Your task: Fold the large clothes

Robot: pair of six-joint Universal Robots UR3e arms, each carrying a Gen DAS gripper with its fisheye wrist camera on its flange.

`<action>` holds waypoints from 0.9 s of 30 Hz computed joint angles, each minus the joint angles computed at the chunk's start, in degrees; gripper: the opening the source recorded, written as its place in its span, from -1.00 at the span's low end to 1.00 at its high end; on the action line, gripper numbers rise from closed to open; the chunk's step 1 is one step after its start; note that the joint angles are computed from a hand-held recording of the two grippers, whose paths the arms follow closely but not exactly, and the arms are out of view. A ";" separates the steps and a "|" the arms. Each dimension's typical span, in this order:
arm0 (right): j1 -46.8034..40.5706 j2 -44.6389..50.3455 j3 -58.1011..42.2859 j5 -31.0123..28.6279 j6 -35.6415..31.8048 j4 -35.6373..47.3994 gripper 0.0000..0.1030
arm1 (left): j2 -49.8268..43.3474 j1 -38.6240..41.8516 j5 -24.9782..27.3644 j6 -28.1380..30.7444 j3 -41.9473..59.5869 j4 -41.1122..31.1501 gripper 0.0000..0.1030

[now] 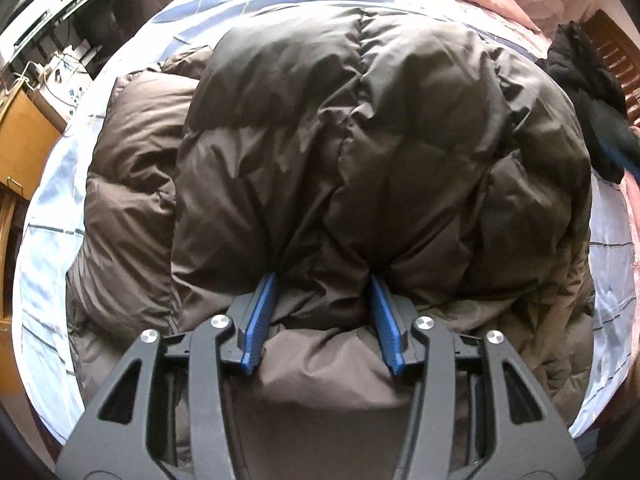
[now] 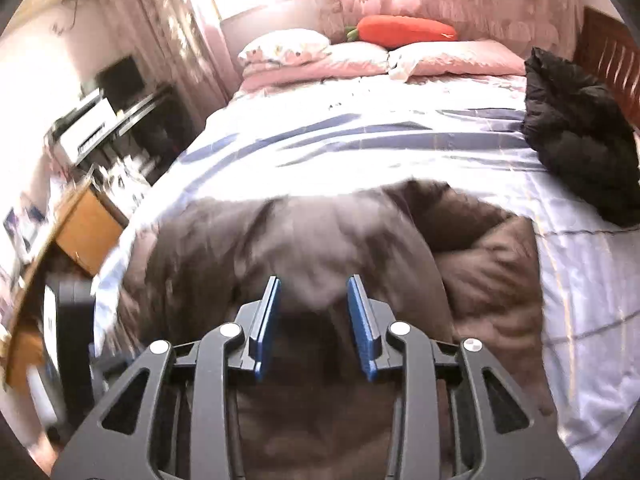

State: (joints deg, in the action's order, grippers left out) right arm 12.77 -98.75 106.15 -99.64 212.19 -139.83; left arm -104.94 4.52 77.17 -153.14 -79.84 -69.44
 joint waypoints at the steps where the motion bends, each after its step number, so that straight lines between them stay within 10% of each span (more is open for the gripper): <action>1: -1.33 2.56 -1.76 2.27 -0.40 1.04 -0.32 | 0.14 0.13 -0.12 0.02 -0.05 -0.42 -0.05; 9: -10.53 19.94 -2.94 6.44 -0.13 -6.23 -0.36 | -0.70 0.31 -2.22 1.79 -0.78 -0.08 0.01; 13: -5.27 27.34 -13.21 -2.96 -1.73 0.85 -0.36 | -2.42 -1.22 -1.05 1.13 0.52 0.32 0.01; 17: -3.84 19.85 -10.51 -4.05 -2.32 4.04 -0.32 | -2.36 0.83 -3.53 0.40 3.90 -4.78 0.03; 19: -0.55 10.03 -4.64 -5.43 -1.49 3.30 -0.11 | -0.54 4.27 -7.87 0.70 5.53 -7.96 0.42; 21: 5.20 2.26 -2.19 -9.04 1.30 7.25 0.78 | 4.10 6.84 -8.76 0.80 2.87 -4.36 0.82; 24: 17.90 -6.41 -0.14 -17.10 11.51 16.30 0.89 | 9.80 9.25 -7.70 3.25 -0.57 -2.25 0.92; 27: 29.43 -12.19 2.41 -18.71 29.59 29.21 0.89 | 12.01 12.85 -8.07 7.99 1.23 -14.84 0.92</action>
